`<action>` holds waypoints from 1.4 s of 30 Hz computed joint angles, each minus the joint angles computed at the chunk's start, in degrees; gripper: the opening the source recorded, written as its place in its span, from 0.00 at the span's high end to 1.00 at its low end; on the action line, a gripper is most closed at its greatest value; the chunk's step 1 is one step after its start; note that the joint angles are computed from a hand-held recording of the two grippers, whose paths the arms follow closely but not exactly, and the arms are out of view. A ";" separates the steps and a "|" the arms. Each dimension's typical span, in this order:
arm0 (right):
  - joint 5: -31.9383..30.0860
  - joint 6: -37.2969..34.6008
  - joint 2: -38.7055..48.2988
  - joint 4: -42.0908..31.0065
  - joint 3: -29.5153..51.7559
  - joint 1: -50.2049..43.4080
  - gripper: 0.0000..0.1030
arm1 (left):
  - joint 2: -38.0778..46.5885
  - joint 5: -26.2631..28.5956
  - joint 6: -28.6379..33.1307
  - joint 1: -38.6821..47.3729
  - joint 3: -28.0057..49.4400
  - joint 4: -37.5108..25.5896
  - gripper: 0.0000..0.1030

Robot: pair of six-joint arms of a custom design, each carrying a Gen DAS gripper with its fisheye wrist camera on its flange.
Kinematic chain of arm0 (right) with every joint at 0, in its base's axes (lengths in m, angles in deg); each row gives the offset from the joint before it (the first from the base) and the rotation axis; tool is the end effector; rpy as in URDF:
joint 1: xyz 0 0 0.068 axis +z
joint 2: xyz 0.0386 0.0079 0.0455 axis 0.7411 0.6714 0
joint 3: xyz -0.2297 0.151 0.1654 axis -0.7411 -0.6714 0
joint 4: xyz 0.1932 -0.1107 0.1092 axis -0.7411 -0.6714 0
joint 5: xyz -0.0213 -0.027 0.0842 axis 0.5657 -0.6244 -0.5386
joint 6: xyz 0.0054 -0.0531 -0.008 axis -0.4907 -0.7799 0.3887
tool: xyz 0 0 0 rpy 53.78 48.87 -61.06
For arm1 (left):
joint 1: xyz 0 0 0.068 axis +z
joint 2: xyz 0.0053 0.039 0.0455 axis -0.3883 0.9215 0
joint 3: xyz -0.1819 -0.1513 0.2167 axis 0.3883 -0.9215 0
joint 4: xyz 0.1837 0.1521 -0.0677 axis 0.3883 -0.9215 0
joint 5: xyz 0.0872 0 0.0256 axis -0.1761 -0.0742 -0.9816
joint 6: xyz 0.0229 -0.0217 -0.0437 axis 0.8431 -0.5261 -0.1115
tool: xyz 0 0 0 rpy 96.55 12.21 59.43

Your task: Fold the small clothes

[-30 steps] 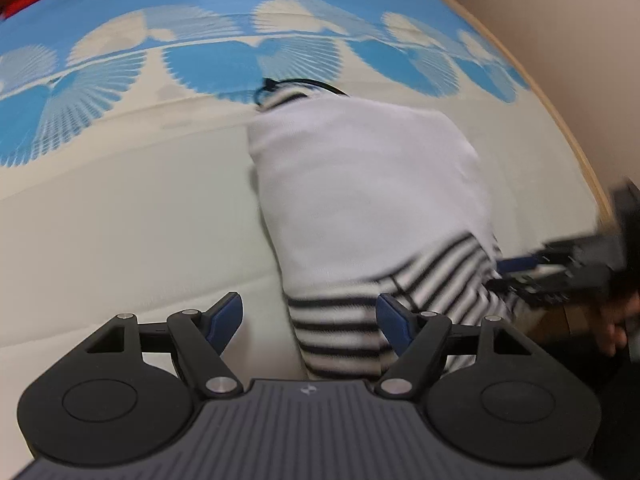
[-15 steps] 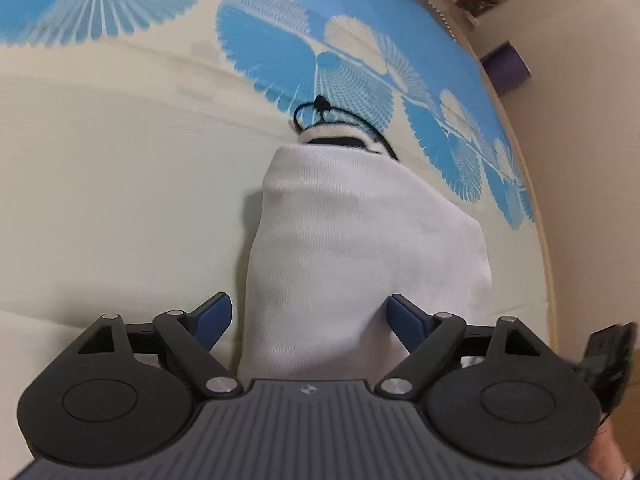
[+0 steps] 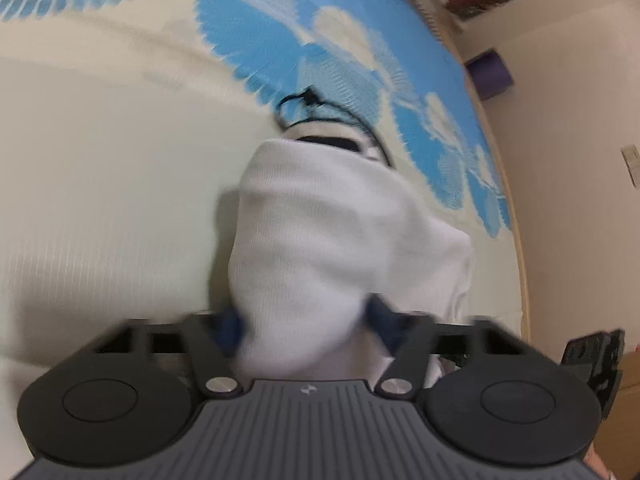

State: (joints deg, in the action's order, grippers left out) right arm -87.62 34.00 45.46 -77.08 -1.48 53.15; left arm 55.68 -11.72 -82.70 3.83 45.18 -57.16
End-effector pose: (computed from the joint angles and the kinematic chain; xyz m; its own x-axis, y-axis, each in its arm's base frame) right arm 0.2155 0.0352 0.2415 -0.9479 0.1461 -0.2832 -0.0076 0.8781 0.4784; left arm 0.2817 0.1147 0.2162 -0.8888 -0.3891 -0.2421 -0.1503 0.7464 -0.6483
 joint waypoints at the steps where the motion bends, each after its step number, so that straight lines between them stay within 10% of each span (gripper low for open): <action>1: 0.10 0.88 -0.31 0.69 -0.11 0.11 0.89 | -0.64 0.57 0.45 0.24 0.66 -0.22 0.58; 9: 0.70 13.74 -5.08 16.20 -2.60 3.32 0.92 | -7.87 0.43 2.86 3.06 5.06 2.90 0.60; 14: 9.54 18.66 -4.17 23.47 -2.07 13.17 0.92 | -11.00 -9.80 1.61 5.22 4.35 8.56 0.41; 20: 27.36 14.98 3.24 18.80 4.00 24.44 0.98 | -12.61 -3.39 15.34 8.21 5.10 -1.35 0.41; 24: 31.02 17.64 4.33 16.21 4.70 24.21 0.98 | -15.74 -8.80 28.97 5.28 0.98 -5.49 0.39; 27: 32.19 18.17 1.16 16.82 3.80 24.57 0.94 | -15.31 -15.27 30.45 3.59 -3.46 -3.13 0.38; 31: 34.08 15.03 -4.76 15.78 2.97 27.02 0.55 | -17.04 -10.66 27.33 7.24 -2.02 -5.46 0.38; 35: 34.02 8.77 -7.96 12.75 3.29 29.72 0.55 | -17.37 -7.22 29.00 10.23 0.14 -9.69 0.38; 39: 25.59 7.09 -1.46 0.77 6.63 26.84 0.51 | -17.37 -19.05 30.28 5.36 -2.85 -8.61 0.33; 42: 31.42 6.79 2.87 -6.74 8.47 27.96 0.52 | -22.51 -20.67 30.43 3.79 -5.60 -5.06 0.33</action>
